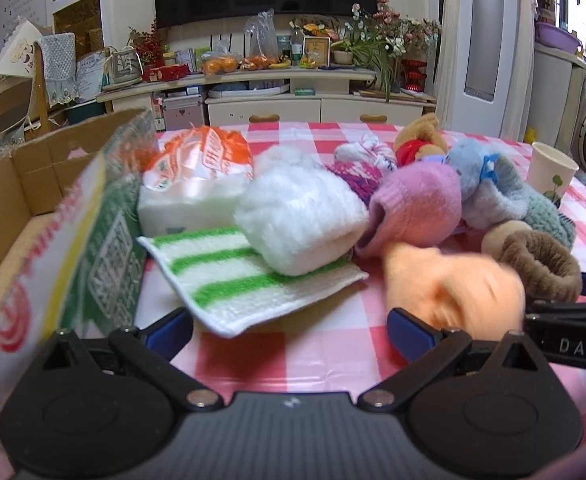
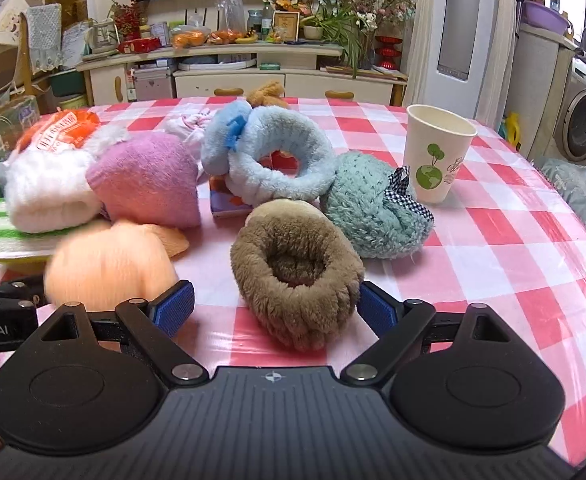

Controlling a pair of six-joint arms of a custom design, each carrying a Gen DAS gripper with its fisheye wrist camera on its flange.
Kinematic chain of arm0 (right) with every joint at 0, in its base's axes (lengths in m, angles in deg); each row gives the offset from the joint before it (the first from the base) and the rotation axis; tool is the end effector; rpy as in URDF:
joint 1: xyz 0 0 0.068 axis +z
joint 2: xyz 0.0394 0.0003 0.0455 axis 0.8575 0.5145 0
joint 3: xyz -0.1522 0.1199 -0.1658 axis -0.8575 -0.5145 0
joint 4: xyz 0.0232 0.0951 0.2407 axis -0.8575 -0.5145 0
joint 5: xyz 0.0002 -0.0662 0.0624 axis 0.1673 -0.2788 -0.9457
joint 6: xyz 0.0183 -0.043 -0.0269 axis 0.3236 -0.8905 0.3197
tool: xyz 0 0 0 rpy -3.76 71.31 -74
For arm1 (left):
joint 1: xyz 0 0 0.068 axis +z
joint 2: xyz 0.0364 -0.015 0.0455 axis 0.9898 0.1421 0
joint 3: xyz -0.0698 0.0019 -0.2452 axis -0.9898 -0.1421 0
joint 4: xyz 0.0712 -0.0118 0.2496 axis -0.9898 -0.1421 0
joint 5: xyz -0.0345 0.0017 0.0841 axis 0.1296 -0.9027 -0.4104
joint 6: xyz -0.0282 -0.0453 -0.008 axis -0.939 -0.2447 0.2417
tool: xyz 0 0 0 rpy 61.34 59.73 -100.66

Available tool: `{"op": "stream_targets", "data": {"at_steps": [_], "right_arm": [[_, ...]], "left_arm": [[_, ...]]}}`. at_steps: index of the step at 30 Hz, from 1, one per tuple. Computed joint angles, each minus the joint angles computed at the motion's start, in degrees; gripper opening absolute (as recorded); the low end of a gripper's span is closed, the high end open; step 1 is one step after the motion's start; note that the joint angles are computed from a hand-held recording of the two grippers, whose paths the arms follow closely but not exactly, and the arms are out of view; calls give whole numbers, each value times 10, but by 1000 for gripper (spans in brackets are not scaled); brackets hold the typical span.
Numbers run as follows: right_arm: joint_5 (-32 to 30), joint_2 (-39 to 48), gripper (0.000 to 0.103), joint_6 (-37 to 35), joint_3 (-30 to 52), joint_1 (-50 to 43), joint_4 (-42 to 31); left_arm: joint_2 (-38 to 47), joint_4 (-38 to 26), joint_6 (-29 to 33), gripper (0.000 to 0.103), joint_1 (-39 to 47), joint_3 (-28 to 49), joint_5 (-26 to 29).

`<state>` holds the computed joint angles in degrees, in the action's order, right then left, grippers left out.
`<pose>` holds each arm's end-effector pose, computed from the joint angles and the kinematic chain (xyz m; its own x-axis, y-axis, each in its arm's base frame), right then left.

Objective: Organize soft objects
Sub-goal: 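Move left tool to orange towel roll while right tool approaches brown plush ring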

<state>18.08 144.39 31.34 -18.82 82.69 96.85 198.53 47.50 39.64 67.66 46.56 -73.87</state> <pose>0.2617 0.0961 0.0659 -0.6286 0.1530 -0.7625 0.2502 0.9681 -0.0119 0.2837 -0.0721 0.0431 -0.5980 0.1830 -0.7803 0.2735 0.9618 0.0160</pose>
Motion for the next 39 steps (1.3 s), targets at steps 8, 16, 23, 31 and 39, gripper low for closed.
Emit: {"op": "stream_targets", "data": {"at_steps": [8,16,23,31,39], "right_arm": [[22,-19,103,2,-29,5,23],[53,-43,103,4,-65,18,60],[73,-56,103,12,-90,45,87],[100,-67,103,21,-118,95,116],[108,-98,103,12,-148,131,133]], "left_arm": [[-72,3,11,102,13,-50,29],[-145,1,19,102,36,-94,69],[-200,-19,23,102,58,-113,92],[-279,-60,42,102,98,-136,118],[-329,-90,59,102,150,-148,140]]}}
